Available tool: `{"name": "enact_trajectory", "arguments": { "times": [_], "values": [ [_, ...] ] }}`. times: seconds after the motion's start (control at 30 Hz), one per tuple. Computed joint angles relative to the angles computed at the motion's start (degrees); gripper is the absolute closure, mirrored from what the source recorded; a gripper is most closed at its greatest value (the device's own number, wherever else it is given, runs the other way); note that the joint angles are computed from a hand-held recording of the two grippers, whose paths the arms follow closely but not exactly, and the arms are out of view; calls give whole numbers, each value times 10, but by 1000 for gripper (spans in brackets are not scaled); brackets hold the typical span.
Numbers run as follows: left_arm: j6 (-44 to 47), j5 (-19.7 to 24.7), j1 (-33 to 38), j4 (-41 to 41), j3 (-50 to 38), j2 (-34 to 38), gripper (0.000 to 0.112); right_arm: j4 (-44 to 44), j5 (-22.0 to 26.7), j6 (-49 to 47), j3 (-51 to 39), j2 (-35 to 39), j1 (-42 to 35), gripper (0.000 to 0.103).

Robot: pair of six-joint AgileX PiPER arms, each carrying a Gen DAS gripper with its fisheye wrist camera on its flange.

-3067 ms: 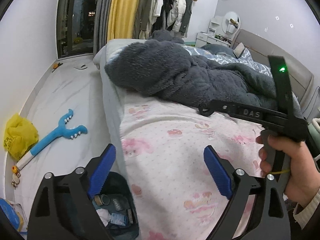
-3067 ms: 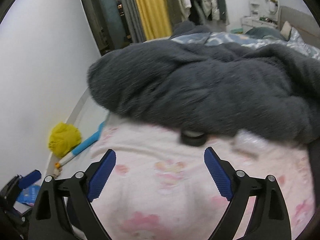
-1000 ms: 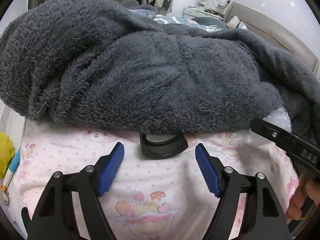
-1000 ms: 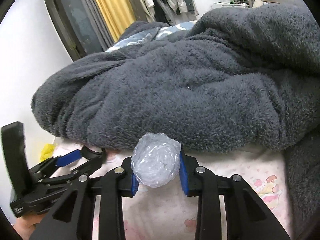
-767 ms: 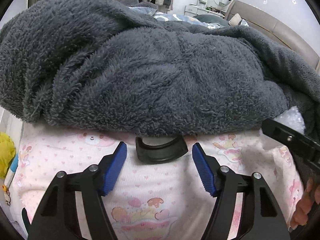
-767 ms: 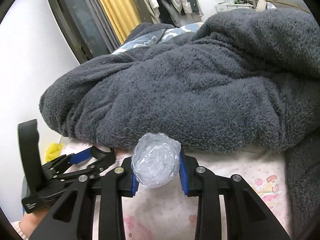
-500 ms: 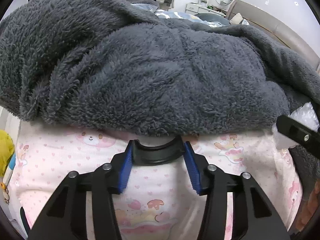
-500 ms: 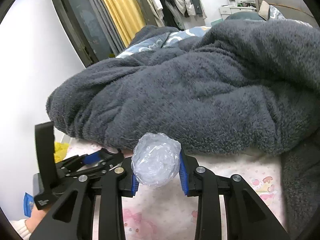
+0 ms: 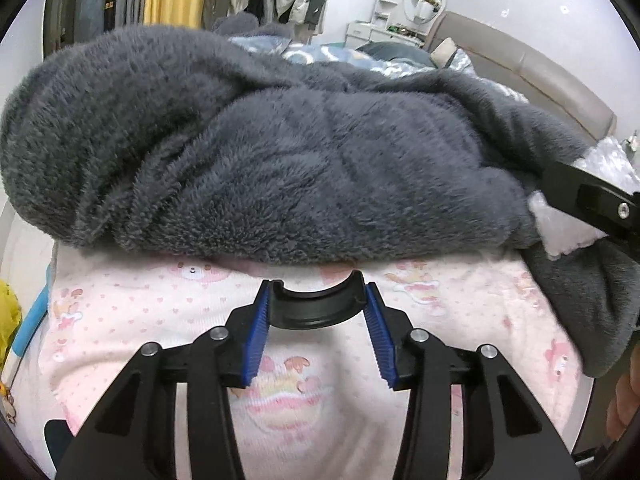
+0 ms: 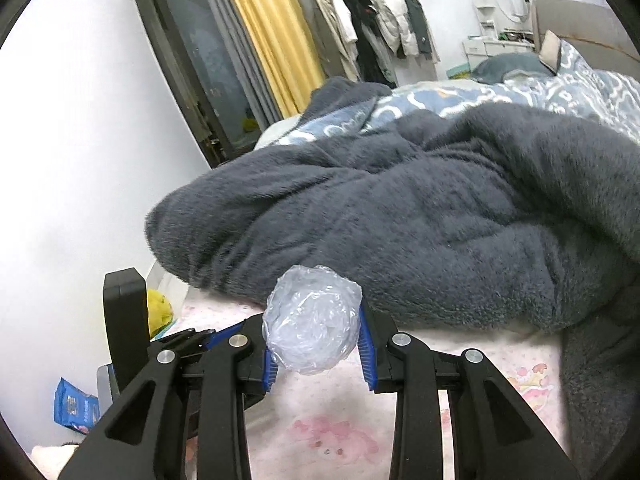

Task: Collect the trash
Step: 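Carry the black ring and bubble wrap in both tools over the teal bin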

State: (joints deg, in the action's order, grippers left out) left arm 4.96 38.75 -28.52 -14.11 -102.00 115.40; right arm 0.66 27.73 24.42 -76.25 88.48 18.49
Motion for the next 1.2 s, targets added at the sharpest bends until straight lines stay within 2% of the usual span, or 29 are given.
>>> {"name": "enact_trajectory", "arguments": {
  "times": [0.27, 0.5, 0.77, 1.03, 1.2],
  "values": [
    [52, -2, 31, -32, 106, -96, 64, -29, 32, -6, -40, -6, 49, 70],
    [90, -26, 88, -73, 197, -157, 64, 32, 21, -47, -67, 17, 81, 70],
    [112, -49, 146, -62, 283, -196, 64, -59, 29, 56, -98, 51, 158, 70],
    [154, -41, 225, -77, 362, -221, 64, -133, 51, 138, -135, 88, 235, 70],
    [184, -31, 278, -87, 403, -224, 63, -150, 54, 177, -169, 120, 282, 70]
  ]
}}
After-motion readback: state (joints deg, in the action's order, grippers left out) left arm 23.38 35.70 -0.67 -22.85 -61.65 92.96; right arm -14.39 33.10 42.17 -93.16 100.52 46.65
